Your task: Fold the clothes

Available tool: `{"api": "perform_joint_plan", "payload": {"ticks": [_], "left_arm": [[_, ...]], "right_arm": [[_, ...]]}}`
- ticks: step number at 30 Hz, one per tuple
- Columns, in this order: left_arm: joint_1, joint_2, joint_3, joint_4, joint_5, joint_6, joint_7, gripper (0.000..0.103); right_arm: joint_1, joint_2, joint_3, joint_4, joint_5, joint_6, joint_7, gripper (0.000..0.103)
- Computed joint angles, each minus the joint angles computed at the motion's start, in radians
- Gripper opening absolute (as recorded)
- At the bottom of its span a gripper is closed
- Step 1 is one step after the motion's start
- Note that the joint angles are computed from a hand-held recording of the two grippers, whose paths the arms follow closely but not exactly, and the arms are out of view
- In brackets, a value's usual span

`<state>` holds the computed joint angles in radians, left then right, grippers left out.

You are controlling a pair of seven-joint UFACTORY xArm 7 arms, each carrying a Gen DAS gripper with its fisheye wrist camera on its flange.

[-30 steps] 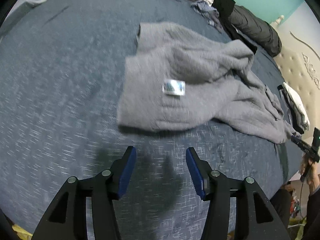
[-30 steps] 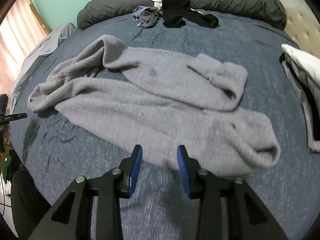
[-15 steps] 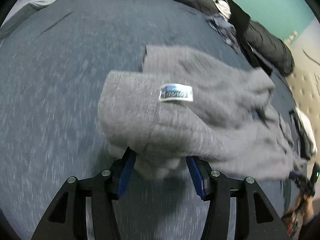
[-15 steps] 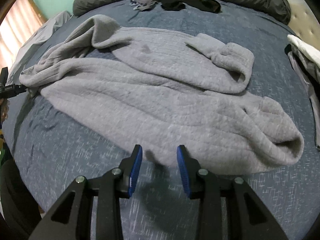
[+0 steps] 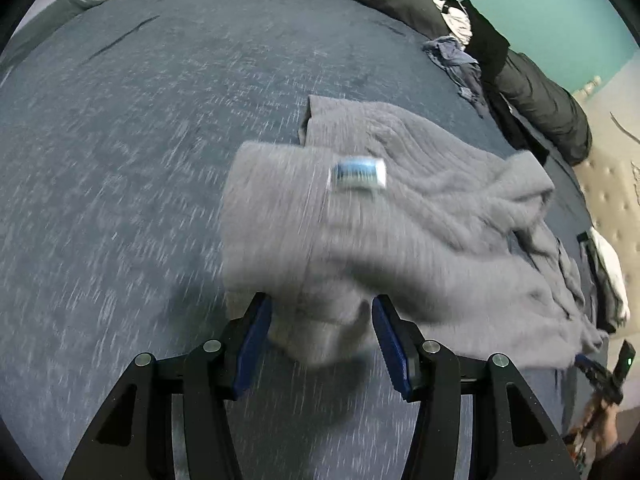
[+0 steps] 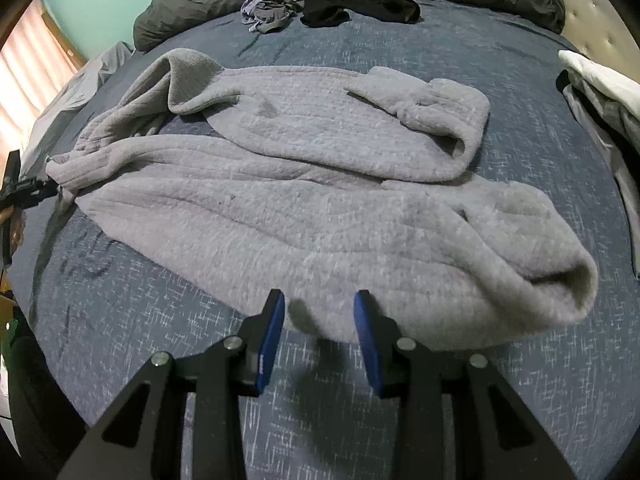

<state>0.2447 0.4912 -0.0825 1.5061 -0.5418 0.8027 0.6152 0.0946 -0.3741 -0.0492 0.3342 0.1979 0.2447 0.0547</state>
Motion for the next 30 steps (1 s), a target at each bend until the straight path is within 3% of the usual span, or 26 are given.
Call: {"api": "perform_joint_plan", "payload": {"ticks": [8, 11, 20, 22, 24, 26, 28, 30], "left_arm": [[0.014, -0.057, 0.014, -0.105, -0.032, 0.029, 0.028, 0.059], [0.002, -0.060, 0.016, -0.131, -0.033, 0.007, 0.027, 0.060], [-0.028, 0.004, -0.009, -0.102, -0.022, -0.080, 0.020, 0.059], [-0.029, 0.007, -0.015, -0.104, -0.018, -0.102, 0.031, 0.056], [-0.035, 0.009, -0.014, -0.105, -0.002, -0.126, 0.036, 0.037], [-0.029, 0.014, -0.017, -0.097, 0.005, -0.129, 0.043, 0.025], [-0.019, 0.020, -0.019, -0.082, 0.010, -0.110, 0.048, 0.020], [-0.013, 0.014, -0.021, -0.079, 0.014, -0.101, 0.059, 0.014]], "right_arm": [[0.017, -0.044, 0.012, -0.020, -0.007, 0.020, 0.020, 0.036], [0.022, -0.027, 0.017, -0.017, -0.009, 0.015, 0.026, 0.052], [-0.012, 0.103, 0.063, 0.022, -0.076, -0.027, 0.064, 0.054], [-0.051, 0.134, 0.096, 0.039, -0.138, -0.030, 0.105, 0.054], [-0.084, 0.157, 0.124, 0.053, -0.208, -0.029, 0.152, 0.053], [-0.113, 0.179, 0.147, 0.068, -0.284, -0.027, 0.204, 0.039], [-0.121, 0.189, 0.150, 0.078, -0.333, -0.025, 0.238, 0.014], [-0.122, 0.183, 0.148, 0.080, -0.365, -0.024, 0.266, 0.002]]}}
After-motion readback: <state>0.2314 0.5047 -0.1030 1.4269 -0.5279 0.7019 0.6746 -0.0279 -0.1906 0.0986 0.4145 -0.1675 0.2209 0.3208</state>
